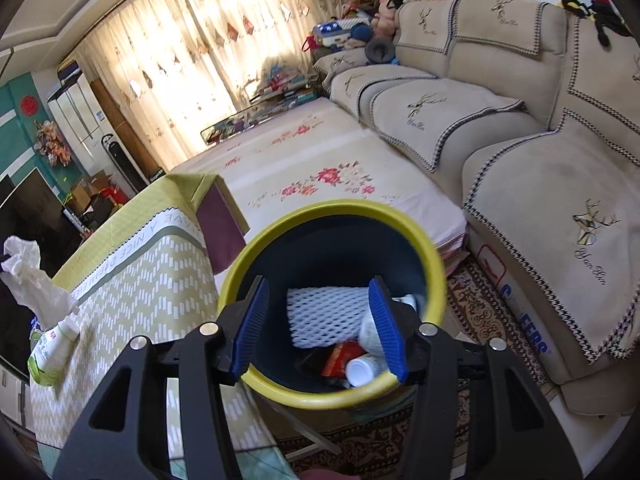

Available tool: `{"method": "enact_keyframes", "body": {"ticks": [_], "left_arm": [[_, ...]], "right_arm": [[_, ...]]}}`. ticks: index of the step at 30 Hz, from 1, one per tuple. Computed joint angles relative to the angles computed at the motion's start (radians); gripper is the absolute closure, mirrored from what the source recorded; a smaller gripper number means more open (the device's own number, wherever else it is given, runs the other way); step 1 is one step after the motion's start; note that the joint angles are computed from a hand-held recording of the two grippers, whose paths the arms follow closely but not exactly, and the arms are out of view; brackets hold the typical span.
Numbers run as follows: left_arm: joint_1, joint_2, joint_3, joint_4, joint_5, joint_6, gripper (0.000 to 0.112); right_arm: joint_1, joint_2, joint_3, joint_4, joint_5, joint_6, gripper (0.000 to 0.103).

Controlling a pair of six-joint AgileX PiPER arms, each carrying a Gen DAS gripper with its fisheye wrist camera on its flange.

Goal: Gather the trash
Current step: 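Carry the tissue with the left gripper over the bin and release, then move both grippers back to the table, right gripper toward the coconut water bottle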

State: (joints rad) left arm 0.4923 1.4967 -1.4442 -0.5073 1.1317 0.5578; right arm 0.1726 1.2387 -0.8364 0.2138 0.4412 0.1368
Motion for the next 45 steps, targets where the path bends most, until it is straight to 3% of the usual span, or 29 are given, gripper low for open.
{"method": "enact_keyframes", "body": {"ticks": [6,11,16,23,25,27,28,30,36,41,45], "left_arm": [[-0.247,-0.060,0.018,0.047,-0.032,-0.109,0.103],[-0.485,-0.020,-0.011,0.123,-0.088,-0.251,0.103],[-0.689,0.105,-0.097,0.200,-0.132,-0.383,0.103],[-0.839,0.386,-0.324,0.289,-0.149,-0.506,0.102],[-0.855,0.449,-0.377,0.308,-0.132,-0.536,0.095],[-0.878,0.522,-0.449,0.343,-0.100,-0.571,0.060],[-0.889,0.542,-0.464,0.357,-0.102,-0.592,0.054],[-0.895,0.560,-0.467,0.361,-0.115,-0.601,0.050],[-0.855,0.447,-0.308,0.304,-0.195,-0.549,0.048],[-0.802,0.205,-0.035,0.283,-0.331,-0.498,0.039],[-0.743,-0.002,0.172,0.289,-0.410,-0.484,0.033]], "right_arm": [[-0.120,-0.105,0.053,0.069,0.041,-0.121,0.051],[-0.250,-0.159,0.097,0.196,0.078,-0.289,0.050],[-0.386,-0.174,0.136,0.343,0.120,-0.477,0.050],[-0.481,-0.136,0.162,0.459,0.143,-0.623,0.048],[-0.479,-0.120,0.167,0.471,0.134,-0.638,0.048],[-0.476,-0.112,0.173,0.480,0.131,-0.648,0.047],[-0.477,-0.109,0.171,0.482,0.133,-0.652,0.047],[-0.471,-0.107,0.176,0.488,0.129,-0.657,0.047],[-0.425,-0.120,0.183,0.451,0.115,-0.609,0.046],[-0.347,-0.139,0.197,0.400,0.099,-0.538,0.044],[-0.201,-0.135,0.194,0.292,0.060,-0.384,0.044]]}}
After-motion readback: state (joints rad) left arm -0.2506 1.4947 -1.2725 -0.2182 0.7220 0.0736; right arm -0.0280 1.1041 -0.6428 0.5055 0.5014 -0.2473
